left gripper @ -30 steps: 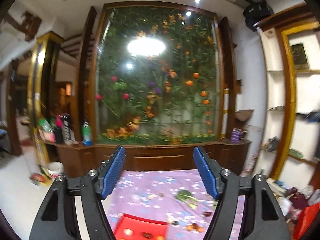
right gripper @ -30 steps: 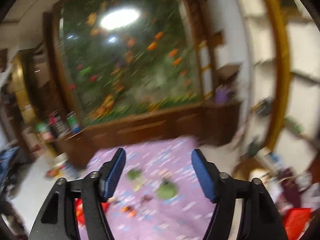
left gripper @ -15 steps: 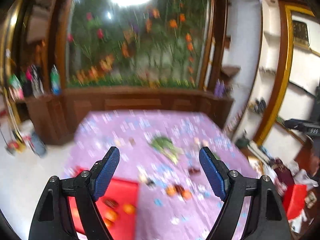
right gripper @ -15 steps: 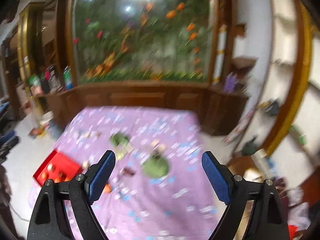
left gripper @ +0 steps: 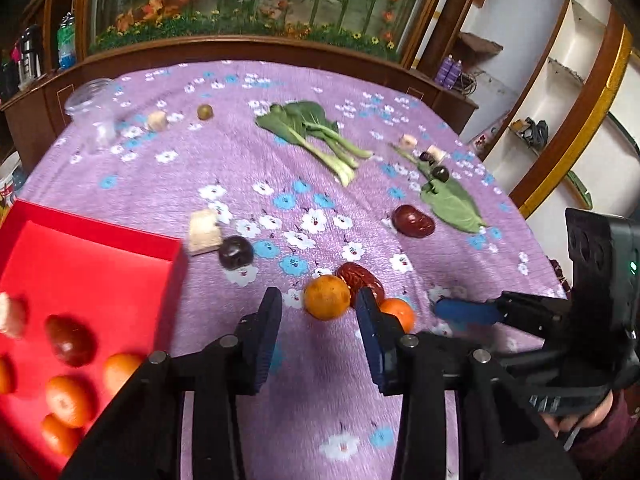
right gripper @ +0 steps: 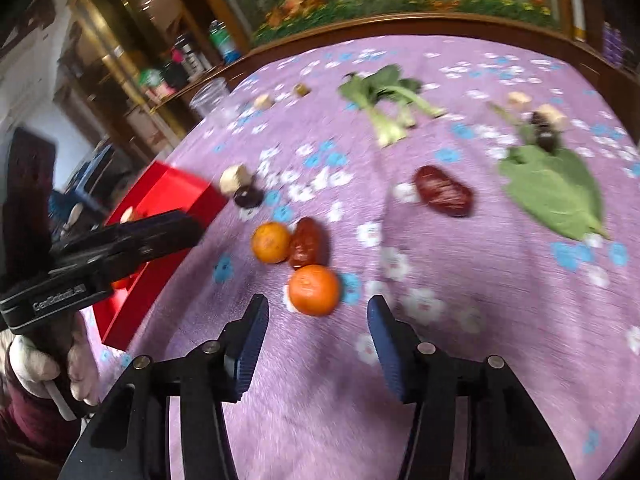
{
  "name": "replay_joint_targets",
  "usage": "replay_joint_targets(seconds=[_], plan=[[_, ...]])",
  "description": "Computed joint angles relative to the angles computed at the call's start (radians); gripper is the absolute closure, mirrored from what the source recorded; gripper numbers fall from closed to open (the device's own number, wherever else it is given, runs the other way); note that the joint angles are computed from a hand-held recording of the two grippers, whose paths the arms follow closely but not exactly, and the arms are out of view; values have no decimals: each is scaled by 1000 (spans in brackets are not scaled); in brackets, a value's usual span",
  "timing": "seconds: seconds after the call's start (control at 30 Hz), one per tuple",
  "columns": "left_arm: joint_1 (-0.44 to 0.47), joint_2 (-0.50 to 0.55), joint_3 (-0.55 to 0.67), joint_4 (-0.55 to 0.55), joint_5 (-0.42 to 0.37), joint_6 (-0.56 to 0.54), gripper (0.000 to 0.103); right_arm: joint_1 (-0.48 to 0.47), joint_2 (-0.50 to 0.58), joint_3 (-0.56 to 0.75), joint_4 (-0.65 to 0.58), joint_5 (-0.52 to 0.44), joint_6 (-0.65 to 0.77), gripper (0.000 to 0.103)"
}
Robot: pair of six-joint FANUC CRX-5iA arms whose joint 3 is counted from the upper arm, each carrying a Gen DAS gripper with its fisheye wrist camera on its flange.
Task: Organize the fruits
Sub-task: 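Grasp an orange with the left tool while the right tool grasps another orange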
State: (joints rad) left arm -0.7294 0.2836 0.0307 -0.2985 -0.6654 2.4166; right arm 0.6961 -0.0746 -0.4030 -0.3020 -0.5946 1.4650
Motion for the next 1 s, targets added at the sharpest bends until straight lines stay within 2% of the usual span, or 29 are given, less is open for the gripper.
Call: replay_joint_targets(seconds=[0.1,0.3,0.43,0.53,0.6,0.73,0.87,1.0], plan=[[12,33,10,45,27,-48,66,14,39,10,-3,21,26,47],[20,89,47,84,0,-121,66,41,55,-10,90,70,-37,47],[27,101,47,95,12,-134,68,100,54,-68,268,126,-181,59],[31,109,48,96,26,-133,68,129,53,-106,385,155,-288,65],[31,116,51,99,28,-135,68,135,49,-123,421,168,-326,65],[2,126,86,35,-20,-110,73,133,43,-113,379,151,-309,66],[-6,73,32,12,16,-57,73,161,11,-138,418,141,-360,66],[-10,-46,-67,-57,55,90,73,199,-29,-158,465,138,-420,66]])
